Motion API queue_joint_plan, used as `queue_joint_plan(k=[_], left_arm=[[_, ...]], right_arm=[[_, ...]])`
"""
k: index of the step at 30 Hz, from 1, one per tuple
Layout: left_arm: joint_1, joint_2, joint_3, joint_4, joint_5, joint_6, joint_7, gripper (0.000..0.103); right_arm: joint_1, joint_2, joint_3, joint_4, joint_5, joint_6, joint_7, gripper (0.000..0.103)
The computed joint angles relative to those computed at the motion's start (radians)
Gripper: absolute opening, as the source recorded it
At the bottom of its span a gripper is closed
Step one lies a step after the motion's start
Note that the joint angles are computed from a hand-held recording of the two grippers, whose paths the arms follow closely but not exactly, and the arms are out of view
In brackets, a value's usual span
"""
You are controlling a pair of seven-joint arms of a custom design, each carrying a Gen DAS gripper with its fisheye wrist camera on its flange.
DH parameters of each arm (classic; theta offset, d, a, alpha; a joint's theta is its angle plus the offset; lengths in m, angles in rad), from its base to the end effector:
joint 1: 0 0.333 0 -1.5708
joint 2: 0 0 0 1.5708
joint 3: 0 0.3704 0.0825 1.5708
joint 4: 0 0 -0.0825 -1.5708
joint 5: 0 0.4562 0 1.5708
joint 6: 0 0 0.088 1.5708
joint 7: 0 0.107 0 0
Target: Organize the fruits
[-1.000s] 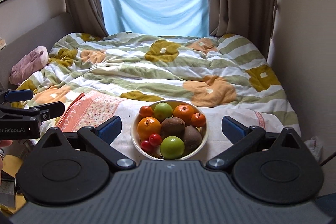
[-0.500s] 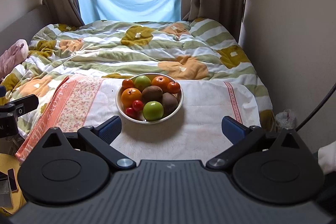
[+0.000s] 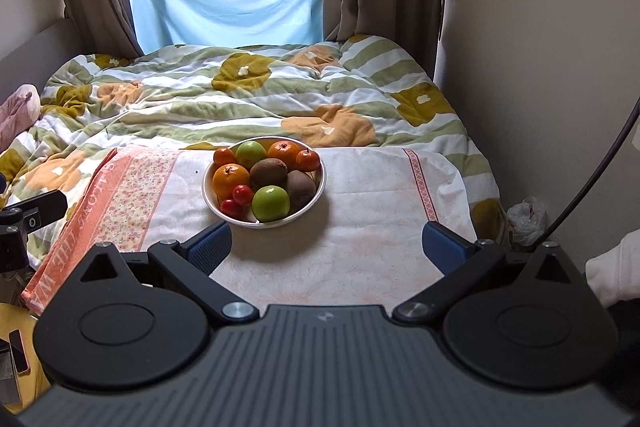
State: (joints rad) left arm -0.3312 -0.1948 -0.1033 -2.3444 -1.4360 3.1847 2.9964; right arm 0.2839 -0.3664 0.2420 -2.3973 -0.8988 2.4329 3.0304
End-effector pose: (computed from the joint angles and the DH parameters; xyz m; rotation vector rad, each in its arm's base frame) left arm 0.5179 -0.1415 0.4871 -1.2917 1.9697 -1.0443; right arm 0.4428 0.2630 0.5111 -1.4481 2.0354 -0.9305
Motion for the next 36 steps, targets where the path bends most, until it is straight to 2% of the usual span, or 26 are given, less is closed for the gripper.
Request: queue_joint_plan(k=[12, 17, 22, 32, 36], left_arm=[[-0.019, -0.002, 0.01, -0.002, 0.006, 0.018, -0.009, 0.103], [-0.017, -0.002, 0.012, -0.007, 0.047, 0.02, -0.043, 0.103], [-0.044, 0.002, 0.042, -0.007, 0.071, 0.023, -0.059, 0.103], [-0.044, 0.011, 0.061, -0.016, 0.203, 0.012, -0.181, 0.103], [-0.084, 0.01, 0.097, -0.012, 0.177, 0.021, -0.147, 0.103]], right_arm=[[-0.003, -0.009, -0.002, -0.014, 0.011, 0.008, -0.004, 0.103], [-0.005, -0.01, -0.002, -0.015, 0.01, 0.009, -0.005, 0.103], [-0.005, -0.007, -0.002, -0.013, 0.01, 0.01, -0.006, 0.103], [-0.008, 0.004, -0.004, -0.009, 0.009, 0.01, 0.0, 0.103], [-0.006, 0.013, -0.005, 0.0, 0.005, 0.007, 0.002, 0.103]])
